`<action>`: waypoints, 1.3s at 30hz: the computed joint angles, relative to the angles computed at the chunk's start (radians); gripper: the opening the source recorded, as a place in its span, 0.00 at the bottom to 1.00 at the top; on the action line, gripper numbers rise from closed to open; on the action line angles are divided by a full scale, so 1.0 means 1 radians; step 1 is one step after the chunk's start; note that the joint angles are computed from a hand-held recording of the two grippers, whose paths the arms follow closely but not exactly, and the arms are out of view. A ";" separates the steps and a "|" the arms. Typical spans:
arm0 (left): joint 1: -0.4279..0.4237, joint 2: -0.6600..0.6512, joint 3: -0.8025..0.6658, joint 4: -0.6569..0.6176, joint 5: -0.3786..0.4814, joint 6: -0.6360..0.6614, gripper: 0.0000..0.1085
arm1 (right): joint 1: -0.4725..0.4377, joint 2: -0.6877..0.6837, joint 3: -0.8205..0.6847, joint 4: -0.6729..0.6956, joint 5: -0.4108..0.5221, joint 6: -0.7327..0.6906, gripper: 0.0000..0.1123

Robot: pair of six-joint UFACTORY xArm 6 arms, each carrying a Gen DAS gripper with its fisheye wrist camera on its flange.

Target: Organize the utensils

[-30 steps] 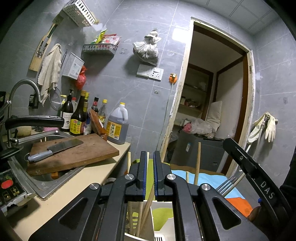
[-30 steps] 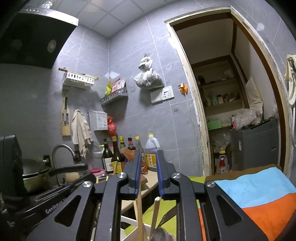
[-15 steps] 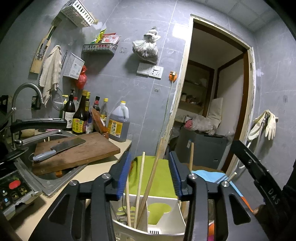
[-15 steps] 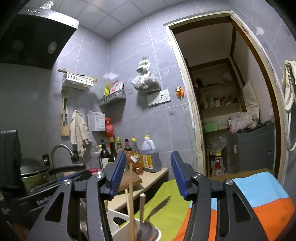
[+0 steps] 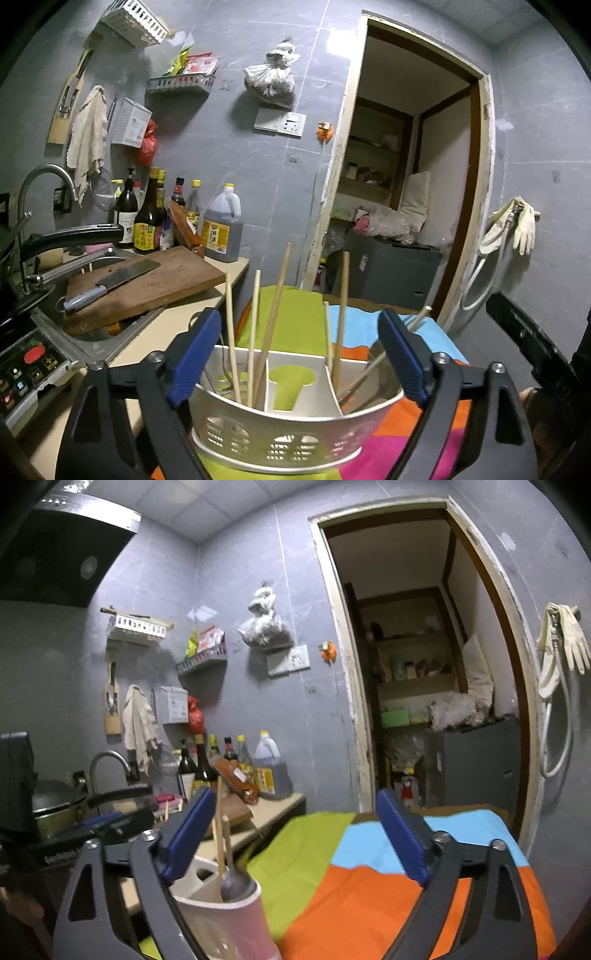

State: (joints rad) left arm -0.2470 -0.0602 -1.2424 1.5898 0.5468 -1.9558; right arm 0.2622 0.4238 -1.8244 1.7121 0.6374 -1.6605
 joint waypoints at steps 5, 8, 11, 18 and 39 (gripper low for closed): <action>-0.023 -0.008 0.007 -0.002 0.003 0.010 0.88 | -0.028 -0.046 0.062 -0.061 0.004 0.034 0.92; -0.040 -0.009 0.010 -0.009 0.012 0.026 0.91 | -0.045 -0.073 0.100 -0.082 0.011 0.043 0.92; -0.057 -0.012 0.019 -0.004 0.022 0.023 0.91 | -0.059 -0.106 0.148 -0.096 0.003 0.041 0.92; -0.111 -0.030 0.067 0.009 0.076 -0.006 0.92 | -0.085 -0.173 0.249 -0.097 -0.031 0.011 0.92; -0.273 -0.031 0.150 0.039 0.236 -0.035 0.92 | -0.108 -0.346 0.516 0.055 -0.200 -0.215 0.92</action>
State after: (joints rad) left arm -0.5202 -0.0908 -1.0924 1.6286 0.7831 -1.9904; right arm 0.1540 0.0779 -1.3083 1.7673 0.4375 -1.8752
